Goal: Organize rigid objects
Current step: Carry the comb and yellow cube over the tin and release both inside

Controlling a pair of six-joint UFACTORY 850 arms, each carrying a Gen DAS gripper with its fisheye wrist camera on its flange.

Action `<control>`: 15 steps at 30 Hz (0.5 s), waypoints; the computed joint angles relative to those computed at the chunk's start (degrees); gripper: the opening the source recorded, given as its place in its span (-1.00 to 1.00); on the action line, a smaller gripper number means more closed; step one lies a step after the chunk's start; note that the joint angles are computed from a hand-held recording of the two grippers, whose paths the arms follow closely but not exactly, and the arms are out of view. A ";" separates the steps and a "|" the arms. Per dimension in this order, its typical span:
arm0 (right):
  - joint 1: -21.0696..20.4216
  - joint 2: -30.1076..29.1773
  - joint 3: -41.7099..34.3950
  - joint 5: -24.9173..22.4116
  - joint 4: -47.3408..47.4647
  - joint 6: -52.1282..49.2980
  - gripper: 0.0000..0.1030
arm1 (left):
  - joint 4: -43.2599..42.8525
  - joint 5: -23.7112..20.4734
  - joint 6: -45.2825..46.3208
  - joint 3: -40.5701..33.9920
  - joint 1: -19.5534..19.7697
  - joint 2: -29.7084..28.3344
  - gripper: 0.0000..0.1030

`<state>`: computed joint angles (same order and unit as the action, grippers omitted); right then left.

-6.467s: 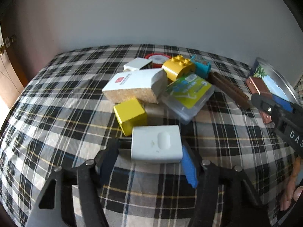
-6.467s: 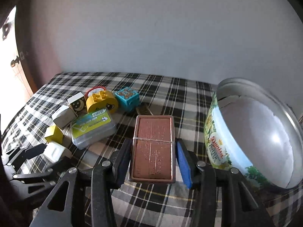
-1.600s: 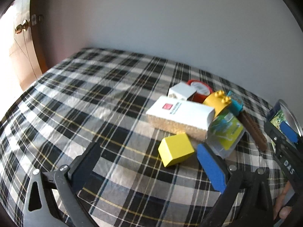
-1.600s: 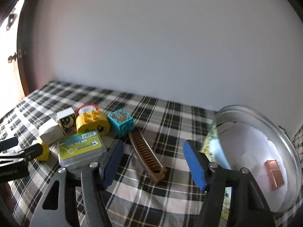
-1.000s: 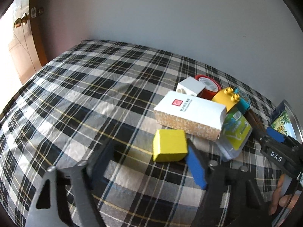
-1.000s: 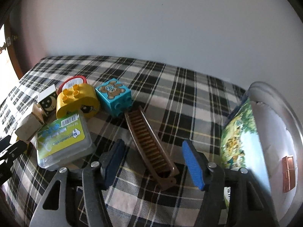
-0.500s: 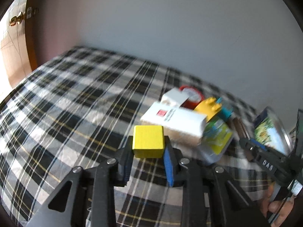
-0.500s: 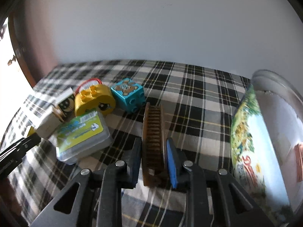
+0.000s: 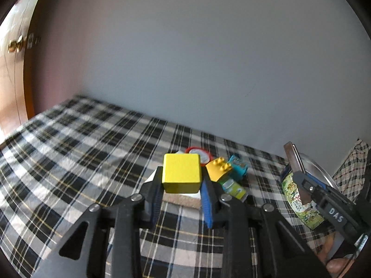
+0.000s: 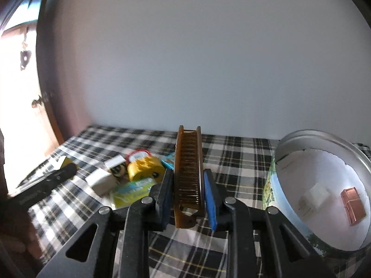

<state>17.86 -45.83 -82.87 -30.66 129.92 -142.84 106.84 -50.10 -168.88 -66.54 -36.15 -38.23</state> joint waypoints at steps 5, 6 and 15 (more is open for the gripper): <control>-1.23 1.61 2.44 -4.50 -2.11 2.01 -0.47 | -2.27 -1.66 4.68 -2.01 -0.96 -1.23 -0.46; -1.43 1.85 2.81 -5.24 -2.16 1.89 -0.47 | -2.63 -1.55 5.06 -2.38 -0.97 -1.48 -0.46; -3.01 4.38 7.26 -9.96 -1.15 -0.56 -0.47 | -3.41 -1.44 6.13 -4.12 -1.24 -2.67 -0.46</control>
<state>14.86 -41.45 -75.61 -40.62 128.77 -143.40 103.43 -51.54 -162.75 -70.66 -37.40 -40.89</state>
